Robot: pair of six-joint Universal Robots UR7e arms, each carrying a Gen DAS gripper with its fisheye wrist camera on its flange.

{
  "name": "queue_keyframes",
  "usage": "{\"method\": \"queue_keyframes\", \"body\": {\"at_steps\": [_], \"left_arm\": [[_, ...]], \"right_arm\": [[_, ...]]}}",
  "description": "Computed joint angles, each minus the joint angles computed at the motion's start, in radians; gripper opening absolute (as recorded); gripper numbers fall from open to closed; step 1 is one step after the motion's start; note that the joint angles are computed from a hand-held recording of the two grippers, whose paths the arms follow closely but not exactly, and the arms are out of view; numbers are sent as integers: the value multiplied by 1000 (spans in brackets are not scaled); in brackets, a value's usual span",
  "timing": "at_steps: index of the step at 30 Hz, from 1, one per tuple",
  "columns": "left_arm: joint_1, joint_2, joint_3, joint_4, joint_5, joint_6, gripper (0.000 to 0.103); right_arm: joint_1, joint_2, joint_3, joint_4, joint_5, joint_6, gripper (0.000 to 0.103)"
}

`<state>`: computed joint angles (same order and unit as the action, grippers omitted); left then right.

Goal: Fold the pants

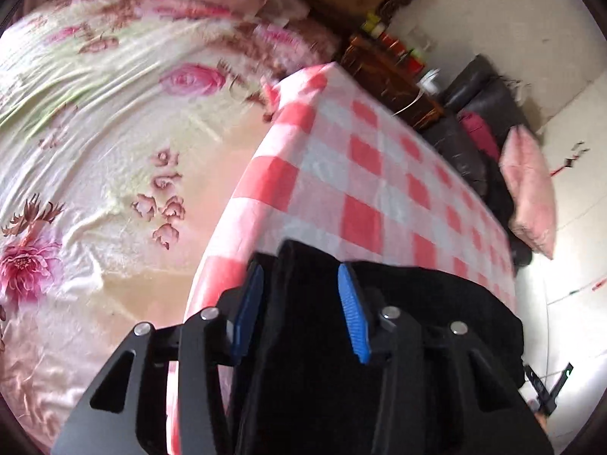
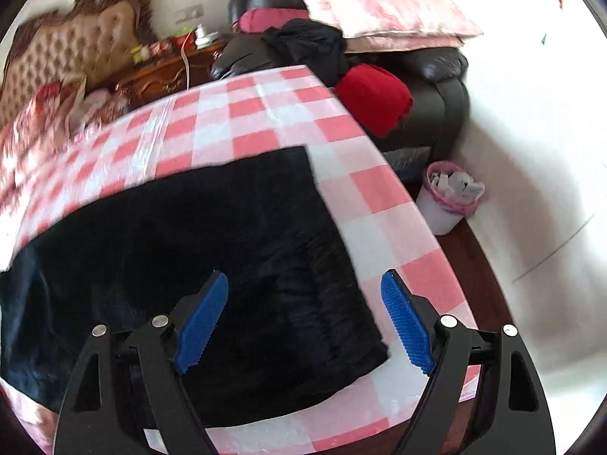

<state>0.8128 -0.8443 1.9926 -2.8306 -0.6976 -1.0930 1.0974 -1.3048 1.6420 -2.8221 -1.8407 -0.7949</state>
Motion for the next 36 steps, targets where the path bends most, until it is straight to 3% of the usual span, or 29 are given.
{"method": "queue_keyframes", "body": {"at_steps": [2, 5, 9, 13, 16, 17, 18, 21, 23, 25, 28, 31, 32, 34, 36], "left_arm": [[28, 26, -55, 76, -25, 18, 41], [44, 43, -108, 212, -32, 1, 6], [13, 5, -25, 85, 31, -25, 6], [30, 6, -33, 179, 42, -100, 6], [26, 15, -46, 269, 66, -158, 23], [11, 10, -52, 340, 99, -210, 43], [-16, 2, -44, 395, 148, -271, 49], [-105, -13, -17, 490, 250, -367, 49], [-167, 13, -18, 558, 283, -407, 49], [-203, 58, -29, 576, 267, -390, 53], [-221, 140, -85, 719, 186, -410, 56], [-226, 192, -118, 911, 110, -530, 60], [-244, 196, -112, 977, 120, -604, 73], [-268, 186, -105, 1070, 89, -711, 74], [-313, 160, -72, 1117, 79, -850, 74]], "right_arm": [[-1, 9, 12, -20, -23, -15, 81], [-4, 37, 16, -63, -68, -41, 82], [-16, 46, 21, -75, -75, -56, 85], [-30, 50, 27, -80, -64, -57, 89], [-29, 48, 27, -71, -66, -53, 89], [-28, 46, 25, -66, -66, -54, 89], [-30, 40, 28, -71, -59, -49, 88], [-46, 2, 77, -166, 10, -44, 88], [-55, -15, 111, -224, 55, -72, 89], [-59, -21, 143, -274, 71, -130, 89], [-53, 7, 155, -326, 7, -185, 89], [-70, 7, 169, -342, 20, -200, 89], [-70, 4, 172, -346, 17, -203, 89], [-66, -11, 192, -388, 14, -202, 89], [-74, -63, 240, -399, 100, -180, 89]]}}
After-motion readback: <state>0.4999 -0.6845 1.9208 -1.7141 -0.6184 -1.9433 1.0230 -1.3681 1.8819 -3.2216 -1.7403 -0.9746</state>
